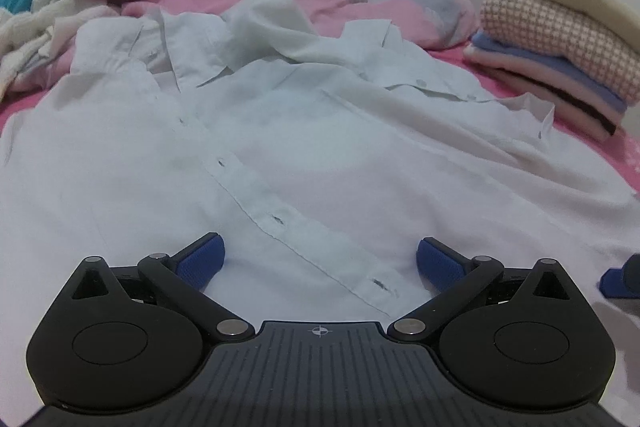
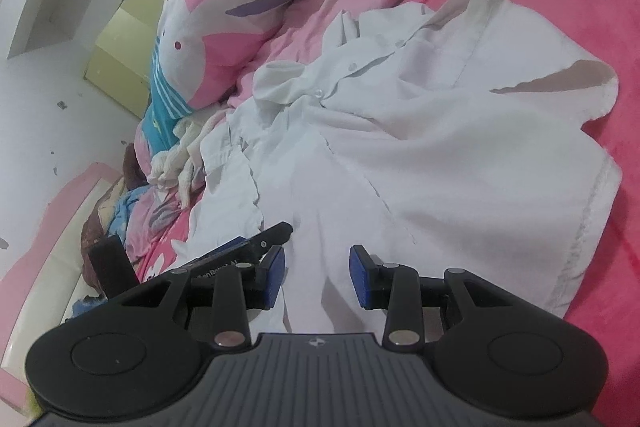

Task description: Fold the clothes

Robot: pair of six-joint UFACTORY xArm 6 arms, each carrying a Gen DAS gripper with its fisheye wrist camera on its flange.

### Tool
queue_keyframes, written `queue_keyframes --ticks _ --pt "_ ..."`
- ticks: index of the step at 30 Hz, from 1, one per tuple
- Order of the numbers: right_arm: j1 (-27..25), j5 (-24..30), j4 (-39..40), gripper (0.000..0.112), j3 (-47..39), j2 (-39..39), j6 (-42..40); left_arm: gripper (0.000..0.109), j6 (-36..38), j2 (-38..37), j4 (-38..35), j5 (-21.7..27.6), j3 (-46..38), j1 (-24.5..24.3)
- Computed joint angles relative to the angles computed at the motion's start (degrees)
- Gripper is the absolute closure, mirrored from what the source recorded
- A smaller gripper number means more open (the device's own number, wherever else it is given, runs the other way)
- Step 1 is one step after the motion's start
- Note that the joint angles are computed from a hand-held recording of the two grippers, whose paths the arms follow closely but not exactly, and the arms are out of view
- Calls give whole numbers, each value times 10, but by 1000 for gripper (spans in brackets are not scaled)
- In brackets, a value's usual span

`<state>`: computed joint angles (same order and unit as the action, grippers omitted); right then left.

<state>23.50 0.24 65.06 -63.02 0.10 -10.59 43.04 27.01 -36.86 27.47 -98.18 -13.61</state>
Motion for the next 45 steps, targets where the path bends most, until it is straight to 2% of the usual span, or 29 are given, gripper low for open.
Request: queue_keyframes --ticks 10,16,20,25,29,45 --pt "11 -14 -133 74 29 -26 119 6 -2 2 -2 2 -3 0" --pt "-10 -9 -324 74 60 -47 303 6 -2 2 -3 2 -3 0" --pt "-13 -15 -339 73 65 -49 325 6 -2 2 -2 2 -3 0" --pt "-8 -12 -297 74 55 -45 283 6 -3 2 -3 1 -3 0" --pt "-12 -12 -340 74 57 -45 318 6 -3 2 -2 1 -3 0" --pt "-18 -6 -371 74 64 -51 355 6 -4 2 -3 0 -2 0"
